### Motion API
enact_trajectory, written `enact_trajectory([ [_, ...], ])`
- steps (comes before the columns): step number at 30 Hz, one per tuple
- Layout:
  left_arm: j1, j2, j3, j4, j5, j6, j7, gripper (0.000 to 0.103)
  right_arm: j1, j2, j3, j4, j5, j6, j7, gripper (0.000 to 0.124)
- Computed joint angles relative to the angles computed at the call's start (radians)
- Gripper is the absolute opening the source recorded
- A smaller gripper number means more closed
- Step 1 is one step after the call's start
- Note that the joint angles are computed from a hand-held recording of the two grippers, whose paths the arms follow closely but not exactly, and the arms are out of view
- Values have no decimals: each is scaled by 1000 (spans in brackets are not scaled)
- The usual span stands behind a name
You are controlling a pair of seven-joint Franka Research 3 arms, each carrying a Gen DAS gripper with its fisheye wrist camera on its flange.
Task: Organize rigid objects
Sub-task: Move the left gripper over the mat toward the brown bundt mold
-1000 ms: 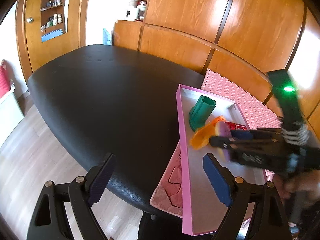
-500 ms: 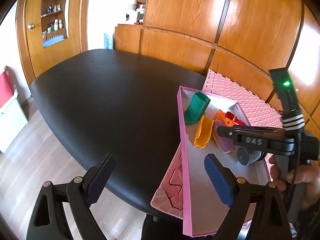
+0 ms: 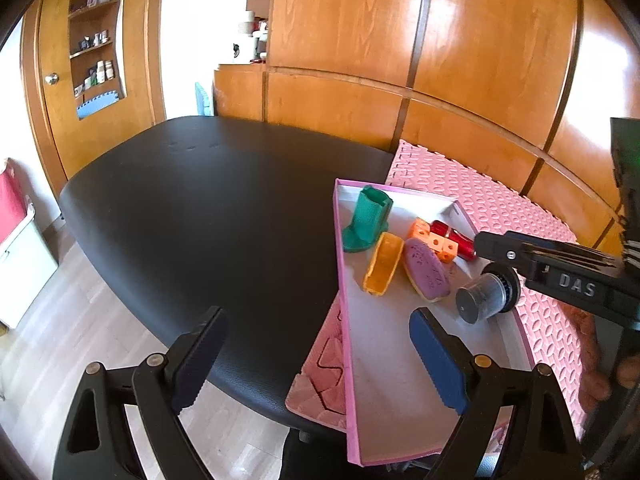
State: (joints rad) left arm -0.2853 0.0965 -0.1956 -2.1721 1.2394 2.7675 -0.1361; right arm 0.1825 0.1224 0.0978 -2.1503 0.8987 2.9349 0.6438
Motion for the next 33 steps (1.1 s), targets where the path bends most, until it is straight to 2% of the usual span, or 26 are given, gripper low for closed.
enact_trajectory([
  [4, -10, 4, -7, 9, -4, -15, 16, 96, -16, -38, -2, -33, 98, 7, -78, 46],
  [13, -38, 26, -14, 46, 0, -35, 64, 96, -26, -102, -60, -86, 224, 50, -173, 46],
  [20, -66, 61, -15, 98, -7, -21, 138, 96, -68, -128, -115, -116, 209, 115, -143, 46],
  [28, -106, 125, -10, 184, -56, 2, 272, 96, -151, -135, -179, -122, 213, 206, -99, 46],
  [31, -115, 158, -13, 221, -128, 23, 363, 96, -183, -116, -196, -92, 384, 247, -224, 50],
  [33, -130, 179, -10, 247, -170, 34, 423, 96, -218, -90, -200, -50, 562, 262, -345, 51],
])
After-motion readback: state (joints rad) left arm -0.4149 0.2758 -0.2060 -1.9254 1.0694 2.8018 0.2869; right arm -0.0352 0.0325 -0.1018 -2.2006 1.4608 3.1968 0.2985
